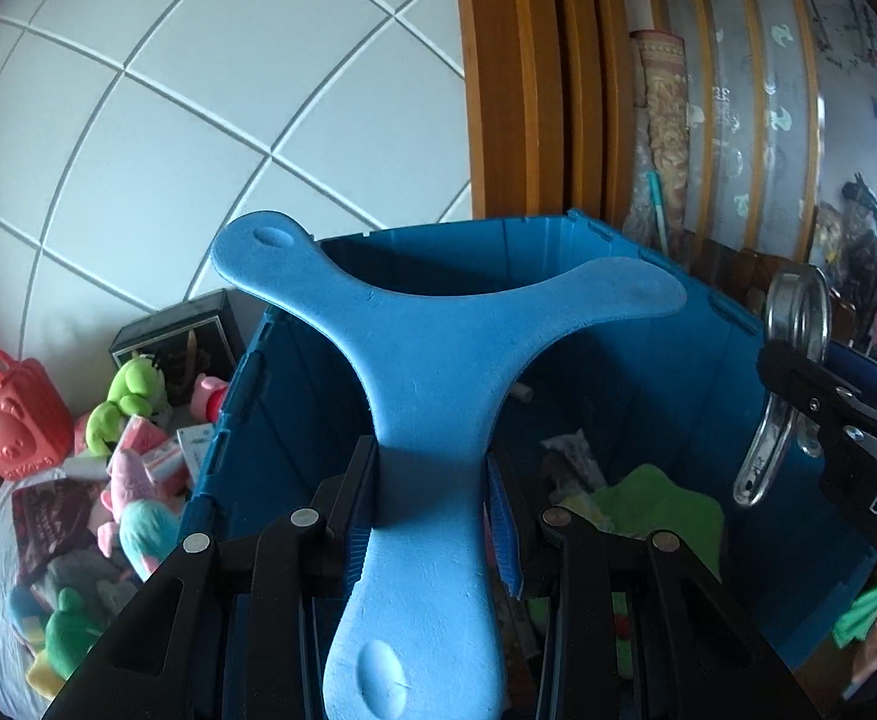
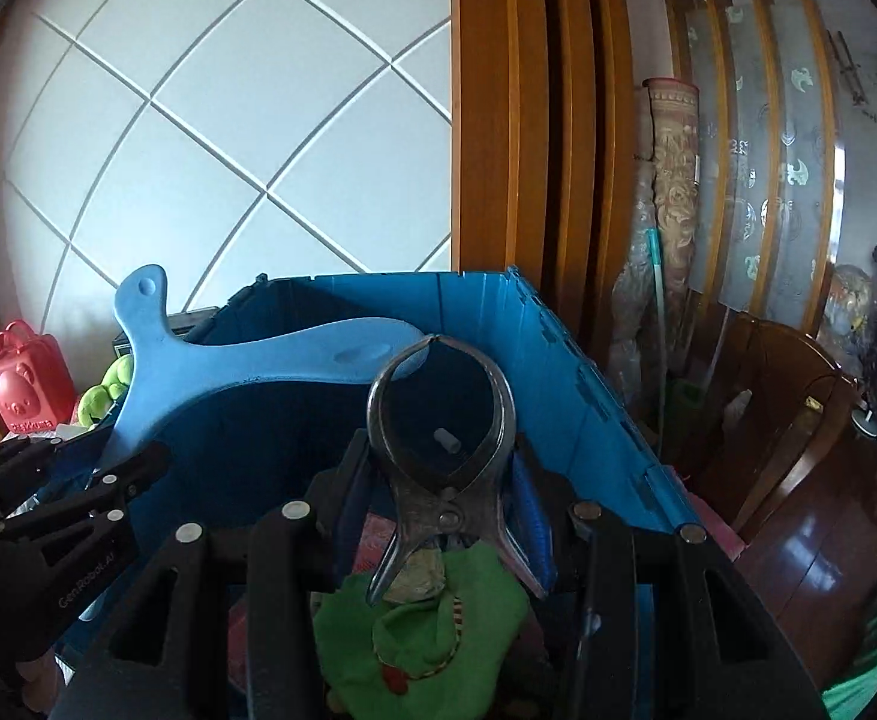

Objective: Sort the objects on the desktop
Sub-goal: 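Open both tools to drop the blue toy and clamp into the crate, then move both tools back from the crate toward the heap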

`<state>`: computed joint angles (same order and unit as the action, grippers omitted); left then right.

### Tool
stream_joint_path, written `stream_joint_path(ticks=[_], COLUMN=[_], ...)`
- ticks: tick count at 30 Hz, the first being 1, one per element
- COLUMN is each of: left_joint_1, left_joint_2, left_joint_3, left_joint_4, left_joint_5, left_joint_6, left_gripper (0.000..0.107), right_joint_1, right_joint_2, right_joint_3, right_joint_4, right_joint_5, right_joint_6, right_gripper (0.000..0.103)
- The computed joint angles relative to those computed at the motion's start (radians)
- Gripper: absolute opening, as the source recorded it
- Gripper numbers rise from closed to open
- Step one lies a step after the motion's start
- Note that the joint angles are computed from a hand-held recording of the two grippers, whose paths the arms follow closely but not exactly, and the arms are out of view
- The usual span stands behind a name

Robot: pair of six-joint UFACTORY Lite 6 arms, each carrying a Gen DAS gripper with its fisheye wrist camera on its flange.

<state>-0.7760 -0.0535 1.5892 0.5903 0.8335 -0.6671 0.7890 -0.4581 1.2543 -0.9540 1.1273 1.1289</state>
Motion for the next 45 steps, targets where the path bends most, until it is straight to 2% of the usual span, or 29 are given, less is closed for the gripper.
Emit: stream_joint_path(ticks=[4,7,8,10,11,12,16,23,25,27,29,43,45], left_joint_1=[0.014,0.039,0.042,0.043,0.037,0.03,0.007,0.023,0.02,0.015,0.013,0.019,0.022], left_joint_2=[0.03,0.068,0.065,0.05,0.038,0.026,0.007,-0.009,-0.01,-0.009,-0.009,-0.004,-0.01], left_joint_3=[0.042,0.086,0.082,0.066,0.052,0.038,0.009,-0.007,-0.009,-0.009,-0.01,-0.002,-0.005], left_joint_4=[-0.035,-0.091,-0.092,-0.078,-0.059,-0.038,0.021,0.004,0.015,0.025,0.03,0.021,0.024], left_joint_5=[0.025,0.049,0.048,0.042,0.034,0.025,0.018,-0.006,-0.006,-0.003,-0.002,-0.001,-0.001], left_joint_6=[0.023,0.062,0.057,0.036,0.021,0.006,-0.038,-0.039,-0.048,-0.055,-0.059,-0.062,-0.07], left_gripper=[0.033,0.034,0.039,0.06,0.074,0.082,0.082,0.082,0.082,0.082,0.082,0.083,0.083], right_joint_1=[-0.133,-0.171,-0.182,-0.206,-0.22,-0.234,-0.258,-0.271,-0.272,-0.258,-0.239,-0.244,-0.242], right_joint_2=[0.009,0.036,0.043,0.057,0.064,0.072,0.096,0.095,0.096,0.099,0.104,0.096,0.094], right_joint_3=[-0.017,-0.007,-0.005,0.002,0.01,0.018,0.038,0.031,0.034,0.039,0.042,0.036,0.036], right_joint_4=[0.076,0.098,0.102,0.121,0.149,0.178,0.233,0.234,0.237,0.22,0.197,0.197,0.197], right_joint_5=[-0.124,-0.172,-0.186,-0.209,-0.214,-0.218,-0.206,-0.203,-0.203,-0.191,-0.175,-0.173,-0.169], right_joint_6=[-0.078,-0.098,-0.1,-0.114,-0.134,-0.155,-0.183,-0.175,-0.182,-0.176,-0.162,-0.133,-0.127], right_gripper=[0.043,0.043,0.043,0.043,0.043,0.043,0.043,0.044,0.053,0.07,0.076,0.078,0.092])
